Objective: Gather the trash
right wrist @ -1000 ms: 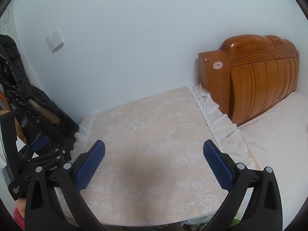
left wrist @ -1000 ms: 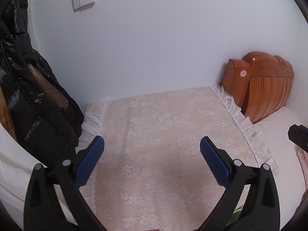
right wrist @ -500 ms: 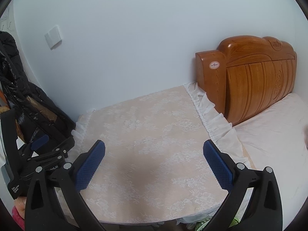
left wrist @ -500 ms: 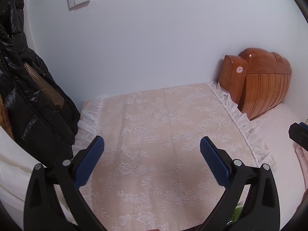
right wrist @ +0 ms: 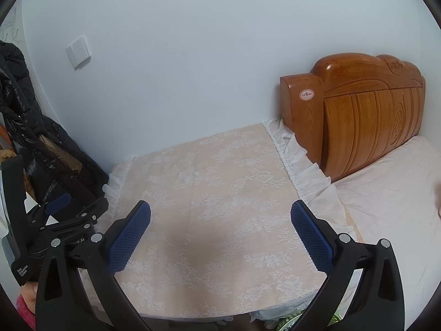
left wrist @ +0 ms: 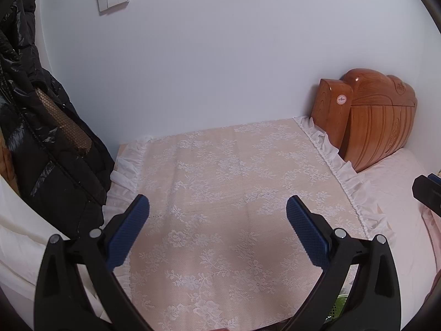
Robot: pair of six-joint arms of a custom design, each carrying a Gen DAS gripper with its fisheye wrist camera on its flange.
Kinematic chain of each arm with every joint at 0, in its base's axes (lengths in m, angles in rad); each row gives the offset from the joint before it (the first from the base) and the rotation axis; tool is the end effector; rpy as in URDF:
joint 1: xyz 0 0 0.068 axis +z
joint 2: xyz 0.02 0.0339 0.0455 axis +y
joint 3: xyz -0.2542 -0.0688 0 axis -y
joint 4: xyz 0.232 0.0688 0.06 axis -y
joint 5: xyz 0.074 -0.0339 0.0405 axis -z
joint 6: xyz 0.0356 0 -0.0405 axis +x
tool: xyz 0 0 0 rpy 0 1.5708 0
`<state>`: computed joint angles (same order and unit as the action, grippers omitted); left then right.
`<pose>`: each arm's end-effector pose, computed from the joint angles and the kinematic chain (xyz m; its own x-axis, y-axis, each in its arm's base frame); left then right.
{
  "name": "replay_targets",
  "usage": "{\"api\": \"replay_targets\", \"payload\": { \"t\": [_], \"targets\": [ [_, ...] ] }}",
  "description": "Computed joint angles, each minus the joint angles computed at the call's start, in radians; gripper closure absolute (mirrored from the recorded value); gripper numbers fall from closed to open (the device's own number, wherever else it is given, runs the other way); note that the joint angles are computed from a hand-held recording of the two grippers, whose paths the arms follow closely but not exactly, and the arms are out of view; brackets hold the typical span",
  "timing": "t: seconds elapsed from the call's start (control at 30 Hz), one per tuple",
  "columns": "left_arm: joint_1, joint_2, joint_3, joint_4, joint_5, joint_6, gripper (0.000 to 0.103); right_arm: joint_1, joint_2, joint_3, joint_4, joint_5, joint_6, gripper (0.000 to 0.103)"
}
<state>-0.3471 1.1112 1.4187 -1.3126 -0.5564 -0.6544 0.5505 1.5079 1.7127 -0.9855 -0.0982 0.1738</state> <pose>0.1626 -0.0388 0.3807 -0.6437 -0.3168 -0.6967 -0.4652 0.8848 0.0275 0.2511 0.1582 0.3961 -0.6911 -0.2222 -0.6878 -0.4675 0.8632 0.1908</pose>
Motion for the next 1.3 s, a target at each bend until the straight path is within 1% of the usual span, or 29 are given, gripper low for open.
{"api": "replay_targets", "payload": {
  "t": [0.37,0.97,1.1,1.17,1.23,1.3],
  "targets": [
    [-0.052,0.013,0.013,-0.02,-0.035,-0.031,0.008,-0.02,-0.01,-0.001,-0.013,-0.015,-0.021,0.002],
    [-0.037,-0.001,-0.014,0.008,-0.012,-0.016,0.008,-0.038,-0.02,-0.017,-0.014,-0.027,-0.038,0.002],
    [-0.06,-0.011,-0.034,0.019,-0.064,-0.032,0.008,-0.032,-0.019,-0.018,-0.015,-0.021,-0.034,0.002],
    [-0.066,-0.009,-0.035,0.017,-0.072,-0.033,0.008,-0.033,-0.021,-0.022,-0.016,-0.022,-0.035,0.002],
    [-0.051,-0.011,-0.035,0.017,-0.045,-0.032,0.008,-0.032,-0.02,-0.023,-0.015,-0.023,-0.038,0.002],
    [-0.013,-0.015,-0.035,0.026,0.014,-0.018,0.008,-0.032,-0.019,-0.024,-0.016,-0.022,-0.041,0.002]
  ]
}}
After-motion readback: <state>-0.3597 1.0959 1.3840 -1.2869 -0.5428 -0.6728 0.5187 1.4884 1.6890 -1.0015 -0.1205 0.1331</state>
